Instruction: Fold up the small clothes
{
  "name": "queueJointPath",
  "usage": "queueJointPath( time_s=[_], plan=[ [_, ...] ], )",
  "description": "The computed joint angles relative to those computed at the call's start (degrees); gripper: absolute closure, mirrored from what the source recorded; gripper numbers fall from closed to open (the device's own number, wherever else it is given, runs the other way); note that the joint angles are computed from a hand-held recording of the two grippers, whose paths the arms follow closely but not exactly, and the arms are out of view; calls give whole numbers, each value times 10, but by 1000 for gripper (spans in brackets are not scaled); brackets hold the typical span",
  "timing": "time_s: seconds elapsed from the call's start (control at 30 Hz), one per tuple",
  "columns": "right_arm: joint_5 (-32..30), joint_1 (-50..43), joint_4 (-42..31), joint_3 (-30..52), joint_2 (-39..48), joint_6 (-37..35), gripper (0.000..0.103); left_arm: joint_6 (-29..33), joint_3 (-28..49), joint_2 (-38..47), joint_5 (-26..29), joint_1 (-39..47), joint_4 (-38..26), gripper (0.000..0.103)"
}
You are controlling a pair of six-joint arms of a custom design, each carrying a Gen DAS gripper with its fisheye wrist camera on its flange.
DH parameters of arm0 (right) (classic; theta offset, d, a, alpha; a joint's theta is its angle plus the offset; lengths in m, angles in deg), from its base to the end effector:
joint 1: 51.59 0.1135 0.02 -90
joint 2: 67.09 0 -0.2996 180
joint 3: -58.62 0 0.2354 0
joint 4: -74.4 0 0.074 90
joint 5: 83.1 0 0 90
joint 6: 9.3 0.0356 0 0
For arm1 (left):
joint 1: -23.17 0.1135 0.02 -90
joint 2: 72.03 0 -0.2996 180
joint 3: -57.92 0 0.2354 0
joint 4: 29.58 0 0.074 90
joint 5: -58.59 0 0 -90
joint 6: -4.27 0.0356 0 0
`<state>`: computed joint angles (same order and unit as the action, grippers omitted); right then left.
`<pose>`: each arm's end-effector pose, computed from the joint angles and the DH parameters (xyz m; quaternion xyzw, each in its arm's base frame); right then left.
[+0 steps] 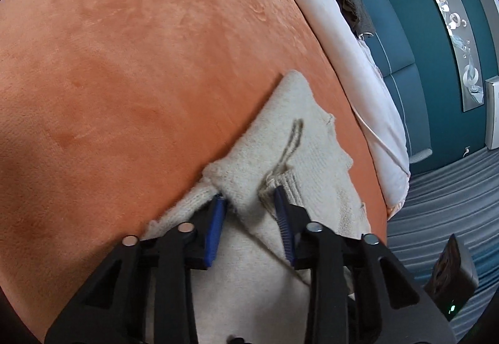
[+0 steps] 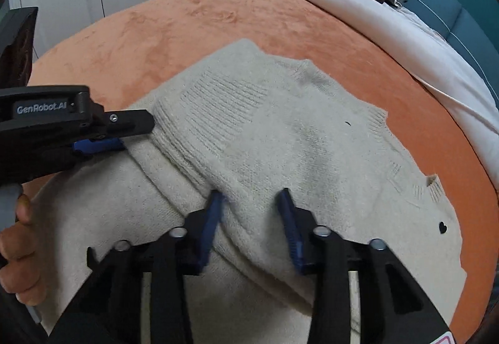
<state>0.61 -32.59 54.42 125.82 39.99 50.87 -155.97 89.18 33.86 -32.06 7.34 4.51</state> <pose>0.3236 0.1155 0.1544 -0.4115 0.8720 0.0282 0.2634 0.2384 -0.0672 0.1034 -0.4174 0.8067 -0.2817 0.3093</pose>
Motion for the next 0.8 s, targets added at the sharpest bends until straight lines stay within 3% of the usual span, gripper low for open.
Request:
queueJointPath(
  time_s=[0.03,0.07,0.13,0.23,0.27,0.33,0.4,0.47,0.53,0.6,0.7,0.77,0.8],
  plan=[
    [-32,-16,-25,19,1,13,95,4,-7,3,3,2,12,79],
    [-78,-45,-46,34,-7,42,96,11,-12,1,4,3,11,85],
    [-169,-120,-53,49,-30,125,96,24,-34,6,13,8,38,85],
    [-347,-319,-55,66,-20,291,95,36,-39,8,16,8,45,85],
    [-375,-366,-54,68,-5,314,95,37,-37,7,13,6,40,85],
    [-366,-437,-83,75,34,282,86,35,-28,-5,4,-3,15,82],
    [-329,-474,-122,86,65,234,86,25,-16,-26,-1,-13,-20,75],
    [-363,-510,-147,96,83,210,77,-15,-23,-49,-14,-34,-17,54],
    [-383,-529,-128,89,76,223,40,-56,-24,-56,-25,-52,-13,43],
    [-383,-532,-88,80,62,259,31,-84,-18,-40,-25,-63,4,39],
    [-366,-508,-113,126,89,282,31,-100,13,-14,-46,-71,-17,39],
    [-328,-482,-140,161,112,289,36,-98,27,-9,-53,-65,-24,48],
    [-304,-465,-138,173,112,290,52,-92,37,-9,-48,-56,-36,55]
  ],
)
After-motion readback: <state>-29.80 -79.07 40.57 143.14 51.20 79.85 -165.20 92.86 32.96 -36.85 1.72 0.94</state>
